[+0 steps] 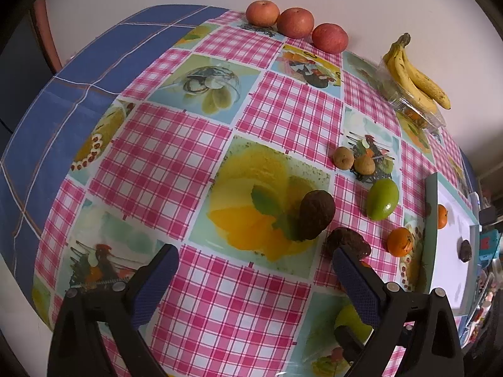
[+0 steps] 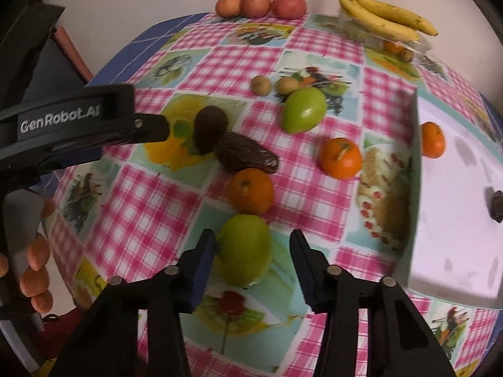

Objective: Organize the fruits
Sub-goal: 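Move both open tools back over the remaining fruit, then grasp a green pear with the right tool while the left tool grasps another mandarin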

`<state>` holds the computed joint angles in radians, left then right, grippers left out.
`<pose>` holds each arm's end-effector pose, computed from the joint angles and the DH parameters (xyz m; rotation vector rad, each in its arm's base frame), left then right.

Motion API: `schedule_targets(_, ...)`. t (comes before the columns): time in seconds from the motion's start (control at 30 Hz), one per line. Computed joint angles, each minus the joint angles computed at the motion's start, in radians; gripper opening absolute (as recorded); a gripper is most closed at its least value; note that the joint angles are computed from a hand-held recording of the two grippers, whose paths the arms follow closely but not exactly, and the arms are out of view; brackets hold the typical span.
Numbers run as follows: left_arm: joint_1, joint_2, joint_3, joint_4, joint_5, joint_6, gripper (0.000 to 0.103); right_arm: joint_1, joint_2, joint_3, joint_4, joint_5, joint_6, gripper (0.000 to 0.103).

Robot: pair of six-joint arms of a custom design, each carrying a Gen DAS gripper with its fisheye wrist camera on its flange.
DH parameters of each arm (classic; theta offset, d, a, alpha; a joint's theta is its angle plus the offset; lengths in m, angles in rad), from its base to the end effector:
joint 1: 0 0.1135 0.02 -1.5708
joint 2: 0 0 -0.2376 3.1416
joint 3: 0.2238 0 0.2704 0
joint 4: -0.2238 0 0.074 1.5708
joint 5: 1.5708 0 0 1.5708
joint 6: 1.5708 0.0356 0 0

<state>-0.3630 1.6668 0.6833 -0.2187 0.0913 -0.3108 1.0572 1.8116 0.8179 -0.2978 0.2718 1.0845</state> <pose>0.2590 -0.1018 0.0617 0.0972 2.8073 -0.2942 0.1560 0.2572 0.0519 0.0910 2.7657 0.1599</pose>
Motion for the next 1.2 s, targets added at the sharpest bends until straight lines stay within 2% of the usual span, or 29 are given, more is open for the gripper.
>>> schedule_targets(0.2, 0.000, 0.003, -0.001, -0.001, 0.006, -0.004, 0.099, -0.001, 0.025, 0.011, 0.036, -0.040, -0.024, 0.041)
schedule_targets(0.7, -0.029, 0.009, 0.007, -0.008, -0.011, -0.015, 0.099, 0.021, 0.023, 0.023, 0.008, -0.026, -0.025, 0.041)
schedule_targets(0.97, -0.064, 0.013, 0.017, -0.018, -0.011, -0.031, 0.099, 0.017, -0.017, -0.002, -0.052, -0.001, -0.010, 0.041)
schedule_targets(1.03, -0.074, 0.014, 0.020, -0.020, -0.008, -0.035, 0.096, 0.015, -0.034, -0.017, -0.067, 0.009, 0.000, 0.041)
schedule_targets(1.07, -0.079, 0.014, 0.021, -0.021, 0.000, -0.037, 0.091, 0.012, -0.044, -0.026, -0.073, 0.012, 0.003, 0.041)
schedule_targets(1.2, -0.096, 0.021, 0.026, -0.025, 0.017, -0.050, 0.090, 0.015, -0.070, -0.047, -0.108, 0.041, 0.020, 0.041)
